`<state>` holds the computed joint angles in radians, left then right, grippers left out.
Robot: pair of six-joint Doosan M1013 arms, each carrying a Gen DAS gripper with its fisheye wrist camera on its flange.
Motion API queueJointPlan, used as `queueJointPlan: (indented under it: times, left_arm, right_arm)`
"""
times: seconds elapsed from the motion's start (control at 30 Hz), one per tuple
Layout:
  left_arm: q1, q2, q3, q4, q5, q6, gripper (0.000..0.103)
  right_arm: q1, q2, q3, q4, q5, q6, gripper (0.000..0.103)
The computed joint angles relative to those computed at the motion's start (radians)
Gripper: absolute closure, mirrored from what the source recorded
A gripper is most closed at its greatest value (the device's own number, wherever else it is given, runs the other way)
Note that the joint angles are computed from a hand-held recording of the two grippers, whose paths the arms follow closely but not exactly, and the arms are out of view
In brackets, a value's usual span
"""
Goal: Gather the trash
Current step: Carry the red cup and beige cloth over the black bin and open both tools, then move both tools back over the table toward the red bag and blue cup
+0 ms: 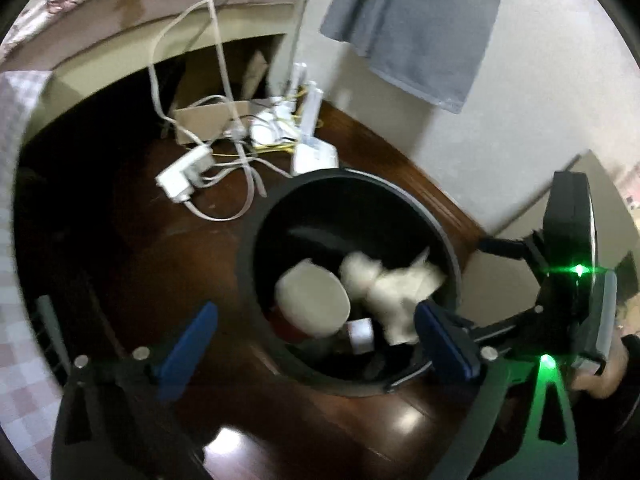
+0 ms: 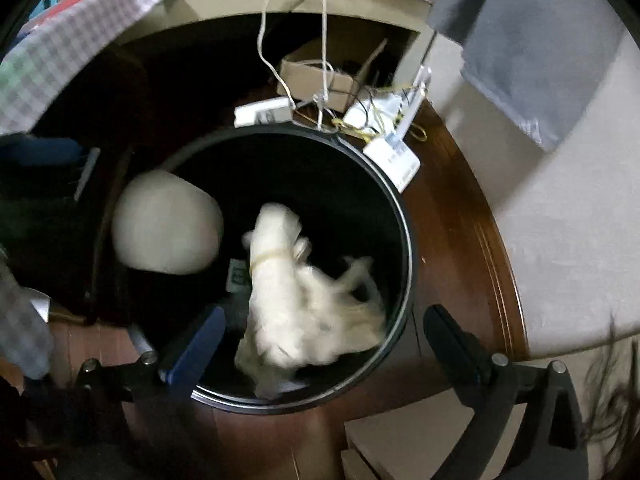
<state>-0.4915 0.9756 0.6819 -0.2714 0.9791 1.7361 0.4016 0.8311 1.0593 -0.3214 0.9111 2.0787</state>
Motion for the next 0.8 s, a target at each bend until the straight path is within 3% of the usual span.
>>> queueJointPlan:
  times: [0.2, 0.47, 0.8]
  left_arm:
    - [-0.005, -0.044, 0.071, 0.076, -0.059, -0.039, 0.002]
    - [-0.012, -0.084, 0.110, 0.141, -0.124, -0.076, 0.002]
    - [-0.014, -0.155, 0.170, 0.173, -0.201, -0.105, 0.001]
  right_arm:
    - [-0.004, -0.011, 0.004, -0.031, 0.010, 0.073, 0.001]
    - [0.017, -0.064, 0.041, -0.141, -0.033, 0.239, 0.000]
    - [0.047, -0.096, 0.017, -0.201, -0.041, 0.314, 0.000]
